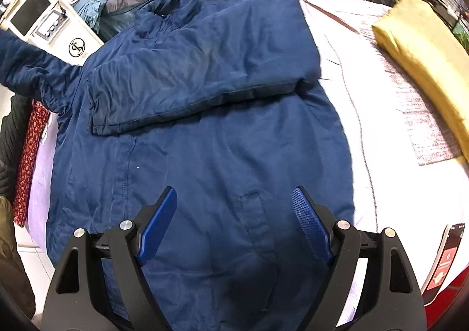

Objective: Fold large clothes
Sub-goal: 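Grasp the other sleeve with the left gripper and lift it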

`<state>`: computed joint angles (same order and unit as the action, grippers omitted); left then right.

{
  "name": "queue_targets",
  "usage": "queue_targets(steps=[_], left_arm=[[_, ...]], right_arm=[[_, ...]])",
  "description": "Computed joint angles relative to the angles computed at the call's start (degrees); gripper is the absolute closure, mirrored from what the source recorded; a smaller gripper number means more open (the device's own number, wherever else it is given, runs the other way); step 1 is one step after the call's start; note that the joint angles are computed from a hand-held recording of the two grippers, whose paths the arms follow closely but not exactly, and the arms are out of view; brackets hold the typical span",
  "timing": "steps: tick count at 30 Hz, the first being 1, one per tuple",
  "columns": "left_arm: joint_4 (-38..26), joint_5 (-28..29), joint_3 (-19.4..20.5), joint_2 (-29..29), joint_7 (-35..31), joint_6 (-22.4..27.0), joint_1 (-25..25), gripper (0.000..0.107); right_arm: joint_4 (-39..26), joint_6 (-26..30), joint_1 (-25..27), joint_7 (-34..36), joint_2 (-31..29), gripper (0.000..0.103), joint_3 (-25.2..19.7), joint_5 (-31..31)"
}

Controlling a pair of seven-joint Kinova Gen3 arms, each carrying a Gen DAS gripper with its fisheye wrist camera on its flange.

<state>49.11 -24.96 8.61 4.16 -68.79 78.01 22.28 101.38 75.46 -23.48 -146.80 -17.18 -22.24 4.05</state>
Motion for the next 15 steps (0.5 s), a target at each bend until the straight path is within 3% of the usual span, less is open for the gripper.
queue_targets(steps=[6, 11, 15], left_arm=[[7.8, 4.5, 4.8, 6.2, 8.0, -2.7, 11.3, 0.1], [7.9, 6.6, 5.4, 13.2, 10.0, -2.7, 19.3, 0.1], [4.1, 9.3, 3.1, 20.6, 11.0, 1.6, 24.0, 0.1]], right_arm=[[2.5, 1.8, 1.7, -1.2, -4.0, 0.022, 0.8, -1.5], [4.1, 4.2, 4.2, -1.7, -7.1, 0.022, 0.8, -2.6], [5.2, 5.6, 6.2, -1.4, -9.0, 0.022, 1.5, -3.6]])
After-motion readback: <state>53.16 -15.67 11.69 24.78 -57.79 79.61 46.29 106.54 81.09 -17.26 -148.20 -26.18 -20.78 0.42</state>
